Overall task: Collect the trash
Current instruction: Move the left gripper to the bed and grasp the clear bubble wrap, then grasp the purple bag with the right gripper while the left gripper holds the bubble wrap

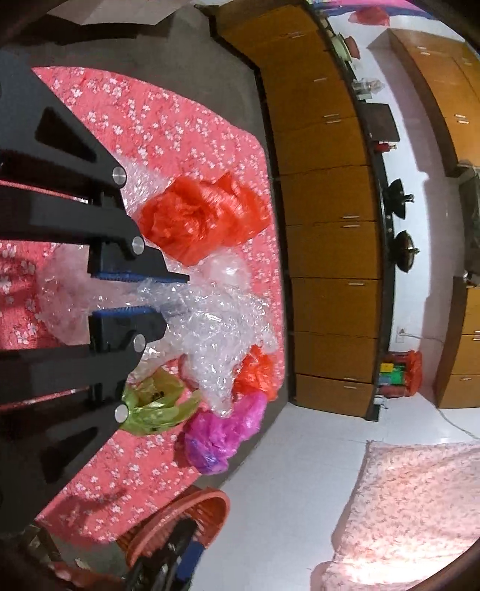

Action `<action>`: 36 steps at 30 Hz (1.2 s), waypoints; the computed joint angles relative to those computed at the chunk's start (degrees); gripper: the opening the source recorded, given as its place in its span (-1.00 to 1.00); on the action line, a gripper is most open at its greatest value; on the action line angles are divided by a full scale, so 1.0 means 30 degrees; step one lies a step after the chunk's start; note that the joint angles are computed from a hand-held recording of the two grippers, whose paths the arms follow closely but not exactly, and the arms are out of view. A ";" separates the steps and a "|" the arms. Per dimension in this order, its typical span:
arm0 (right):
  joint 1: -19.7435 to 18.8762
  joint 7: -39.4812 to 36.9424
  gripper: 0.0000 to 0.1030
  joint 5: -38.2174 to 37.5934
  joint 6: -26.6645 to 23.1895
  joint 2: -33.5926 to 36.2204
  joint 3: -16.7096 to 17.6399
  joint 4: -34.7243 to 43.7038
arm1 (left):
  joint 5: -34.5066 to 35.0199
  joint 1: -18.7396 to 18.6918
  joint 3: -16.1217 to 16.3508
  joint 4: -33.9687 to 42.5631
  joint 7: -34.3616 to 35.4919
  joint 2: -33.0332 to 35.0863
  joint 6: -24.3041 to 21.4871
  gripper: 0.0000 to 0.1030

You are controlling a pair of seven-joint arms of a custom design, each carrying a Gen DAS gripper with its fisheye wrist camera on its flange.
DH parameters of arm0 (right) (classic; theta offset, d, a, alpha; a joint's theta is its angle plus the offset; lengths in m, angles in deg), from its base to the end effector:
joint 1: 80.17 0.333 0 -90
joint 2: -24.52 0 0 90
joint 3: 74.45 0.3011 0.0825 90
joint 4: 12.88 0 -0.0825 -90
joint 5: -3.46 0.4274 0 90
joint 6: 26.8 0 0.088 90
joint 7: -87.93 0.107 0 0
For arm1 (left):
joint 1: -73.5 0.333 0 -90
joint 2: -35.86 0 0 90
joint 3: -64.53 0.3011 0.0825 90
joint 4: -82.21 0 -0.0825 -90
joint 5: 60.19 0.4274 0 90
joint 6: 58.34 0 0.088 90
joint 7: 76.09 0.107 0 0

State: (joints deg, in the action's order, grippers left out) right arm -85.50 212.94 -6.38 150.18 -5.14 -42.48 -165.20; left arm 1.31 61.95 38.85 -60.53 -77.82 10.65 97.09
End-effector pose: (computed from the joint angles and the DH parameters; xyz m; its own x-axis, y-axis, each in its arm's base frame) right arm 0.4181 0.2270 0.4428 0.1218 -0.9897 -0.0747 -0.6159 -0.0163 -0.7876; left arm 0.3751 -0.3272 0.4425 0.0189 -0.9988 0.0453 -0.5451 -0.0483 -0.8370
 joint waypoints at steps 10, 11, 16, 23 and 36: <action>-0.4783 0.1678 0.36 -0.1780 0.0728 0.2427 0.4089 0.2729 | 0.0276 0.0558 -0.0266 0.0086 -0.0508 -0.1330 0.0244 -0.83; -0.5916 0.2095 0.36 -0.2298 0.0709 0.2950 0.5033 0.3352 | 0.0310 0.0648 -0.0286 0.0155 -0.0543 -0.1353 0.0254 -0.83; -1.0506 0.4031 0.37 -0.5620 -0.0483 0.5273 0.9038 0.5896 | 0.0619 0.1122 -0.0440 0.0454 -0.0904 -0.1360 -0.0156 -0.83; -1.3067 0.7791 0.37 -1.3086 -0.3285 0.9944 1.1620 0.8630 | 0.1052 0.1196 -0.0467 0.0728 -0.1185 -0.1047 -0.0873 -0.83; -0.8809 0.2988 -0.23 -0.6658 -0.0854 0.7942 0.7033 0.6337 | 0.0987 0.0242 0.0006 0.0982 -0.1312 -0.0364 -0.1491 -0.83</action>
